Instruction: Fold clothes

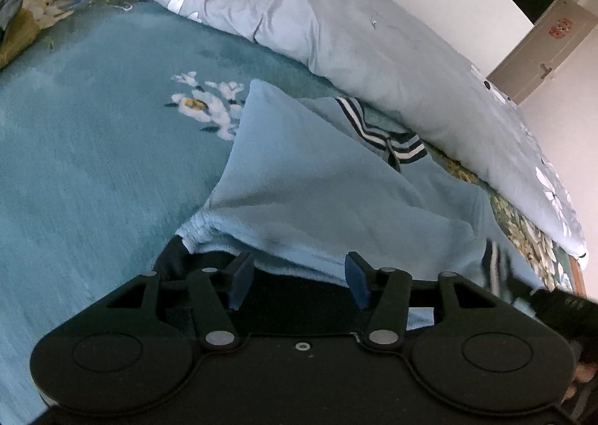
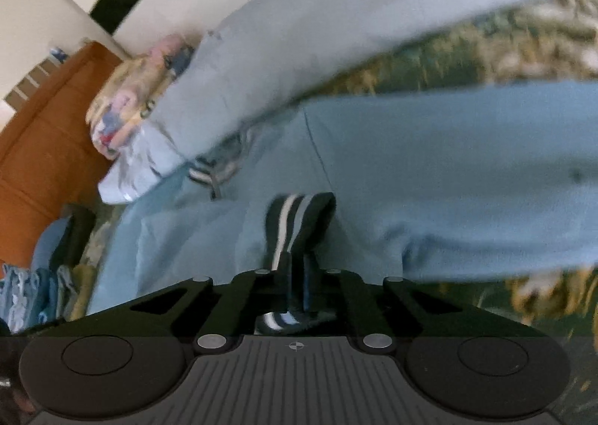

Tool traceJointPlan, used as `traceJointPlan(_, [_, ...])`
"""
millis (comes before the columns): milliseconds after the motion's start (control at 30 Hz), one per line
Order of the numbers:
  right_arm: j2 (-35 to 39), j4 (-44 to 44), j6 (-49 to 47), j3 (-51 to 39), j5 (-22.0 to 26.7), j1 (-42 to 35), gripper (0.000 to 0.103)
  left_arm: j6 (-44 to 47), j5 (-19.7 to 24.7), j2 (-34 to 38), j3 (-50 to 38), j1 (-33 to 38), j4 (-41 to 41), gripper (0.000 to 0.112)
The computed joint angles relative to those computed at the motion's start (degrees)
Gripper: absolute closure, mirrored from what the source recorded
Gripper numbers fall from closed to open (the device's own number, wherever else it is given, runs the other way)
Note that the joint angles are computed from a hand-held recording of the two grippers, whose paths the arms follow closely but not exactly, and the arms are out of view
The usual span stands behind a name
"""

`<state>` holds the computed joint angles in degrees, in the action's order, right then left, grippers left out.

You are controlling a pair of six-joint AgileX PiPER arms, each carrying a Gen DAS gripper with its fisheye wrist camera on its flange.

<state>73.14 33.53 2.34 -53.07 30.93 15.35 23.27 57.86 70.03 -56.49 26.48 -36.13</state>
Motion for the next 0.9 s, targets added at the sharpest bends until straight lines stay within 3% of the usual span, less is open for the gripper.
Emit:
traceJointPlan(133, [-0.6, -6.4, 3.5, -2.3, -2.4, -0.5, 0.099, 1.4, 0.7, 0.2, 0.1, 1.0, -1.3, 0.058])
traceJointPlan(233, [2.5, -15.1, 10.7, -3.1, -1.4, 0.2, 0.099, 1.9, 0.7, 0.4, 0.6, 1.0, -1.0, 0.058])
traceJointPlan(600, [7.0, -24.1, 18.9, -4.3, 1.2, 2.9, 0.098, 3.0, -1.3, 0.5, 0.4, -0.8, 1.6, 0.057])
traceJointPlan(733, [5.2, -23.8, 20.4, -4.5, 1.7, 3.4, 0.083, 1.4, -1.4, 0.5, 0.2, -1.5, 2.4, 0.056])
traceJointPlan(800, [4.3, -23.8, 20.2, -4.6, 2.5, 3.8, 0.081, 0.8, -1.4, 0.2, 0.2, -1.7, 2.4, 0.05])
traceJointPlan(900, [2.8, -27.4, 22.7, -5.4, 4.1, 6.1, 0.074, 0.8, -0.9, -0.4, 0.3, -1.5, 2.5, 0.049])
